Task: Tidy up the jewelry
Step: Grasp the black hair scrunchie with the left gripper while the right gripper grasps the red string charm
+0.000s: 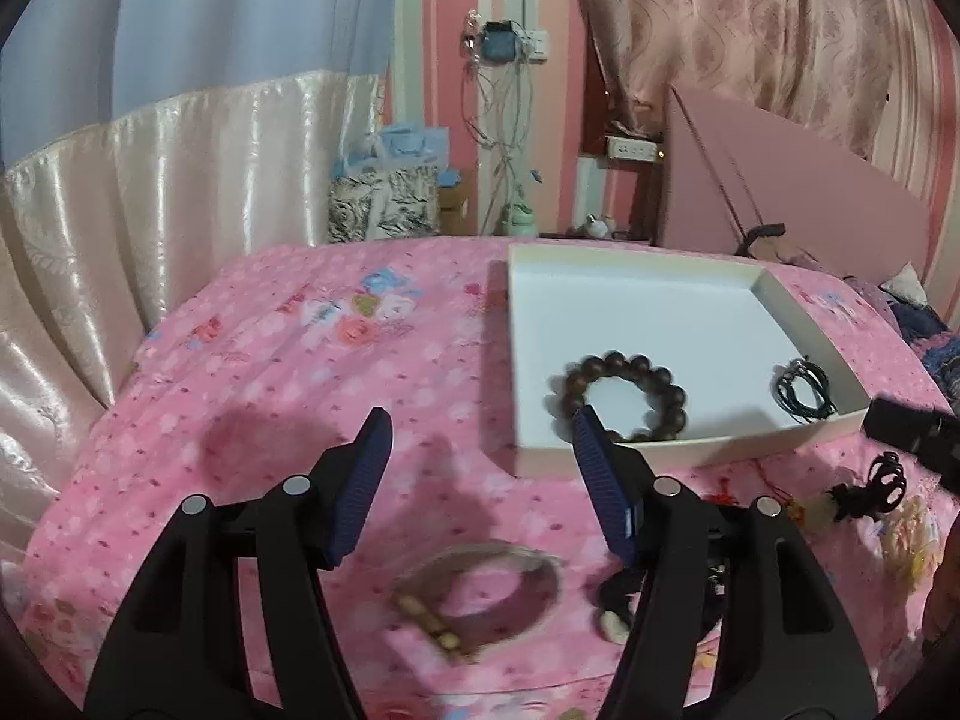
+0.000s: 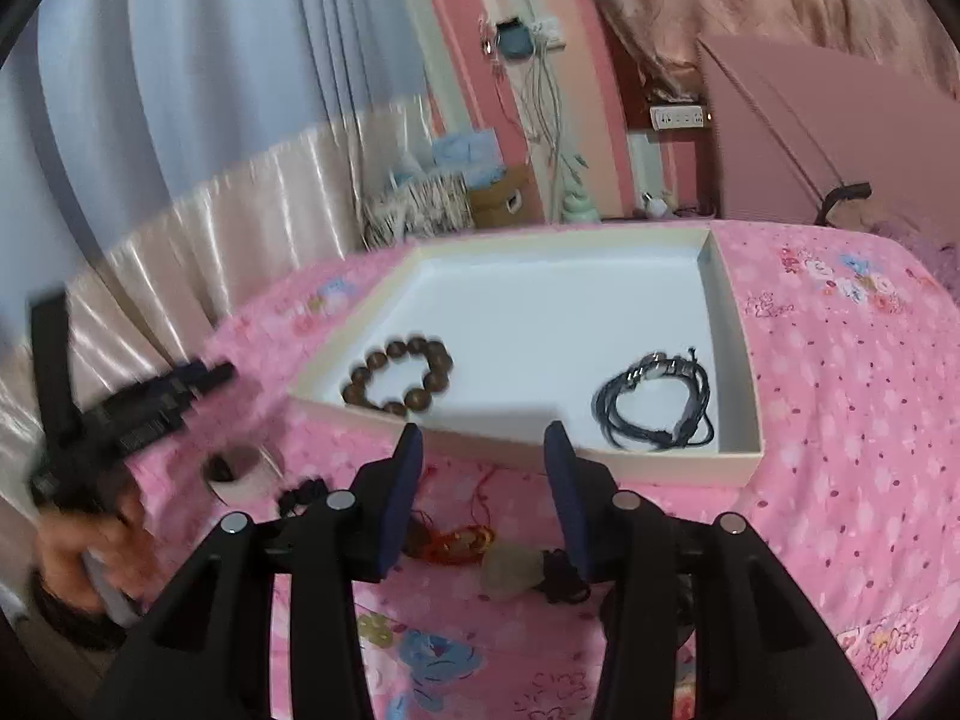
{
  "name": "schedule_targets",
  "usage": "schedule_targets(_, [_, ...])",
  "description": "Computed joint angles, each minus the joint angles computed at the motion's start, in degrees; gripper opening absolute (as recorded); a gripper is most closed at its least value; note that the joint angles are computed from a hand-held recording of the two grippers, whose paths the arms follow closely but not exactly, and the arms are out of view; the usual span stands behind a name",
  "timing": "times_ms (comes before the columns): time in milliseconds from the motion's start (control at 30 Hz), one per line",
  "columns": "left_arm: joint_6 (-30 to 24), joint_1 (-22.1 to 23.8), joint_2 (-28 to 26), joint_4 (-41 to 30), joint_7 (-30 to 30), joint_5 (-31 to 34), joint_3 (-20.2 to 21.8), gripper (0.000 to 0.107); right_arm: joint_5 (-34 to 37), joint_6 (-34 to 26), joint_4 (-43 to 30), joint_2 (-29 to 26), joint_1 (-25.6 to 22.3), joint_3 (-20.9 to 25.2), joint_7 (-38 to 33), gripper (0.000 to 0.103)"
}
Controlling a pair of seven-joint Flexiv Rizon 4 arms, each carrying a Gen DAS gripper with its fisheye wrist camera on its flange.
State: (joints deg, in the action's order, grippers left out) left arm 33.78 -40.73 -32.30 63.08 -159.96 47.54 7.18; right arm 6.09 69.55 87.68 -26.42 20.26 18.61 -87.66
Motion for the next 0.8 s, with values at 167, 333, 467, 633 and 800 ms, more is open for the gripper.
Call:
schedule_targets(167, [-0.46, 1.47, 2.29, 3.25, 0.07, -0.89, -0.28, 0.069, -0.85, -3.83, 0.07, -0.47, 1.33, 0.21, -2.22, 0.033])
schedule_targets(333, [-1.72, 1.72, 2.37, 3.34, 0.02, -0.47, -0.88, 0.069, -4.87, -4.62, 1.30, -0.64, 3.99, -2.33, -1.09, 0.028])
schedule_targets(467, [-0.82, 1.78, 1.84, 2.91, 1.16, -0.55, -1.63, 0.069, -7.46, -5.64, 2.21, -0.56, 4.97, -3.42, 0.78, 0.028])
schedule_targets(633, [0.61, 1.88, -0.45, 0.84, 5.17, -2.72, -2.67, 0.069, -8.42, -7.21, 1.83, -1.09, 4.82, -3.28, 1.27, 0.021])
schedule_targets(800, [0.76, 1.36, -3.65, -2.20, 11.98, -6.21, -3.03, 0.069, -8.49, -8.44, 1.59, -1.45, 4.74, -2.96, 0.83, 0.008])
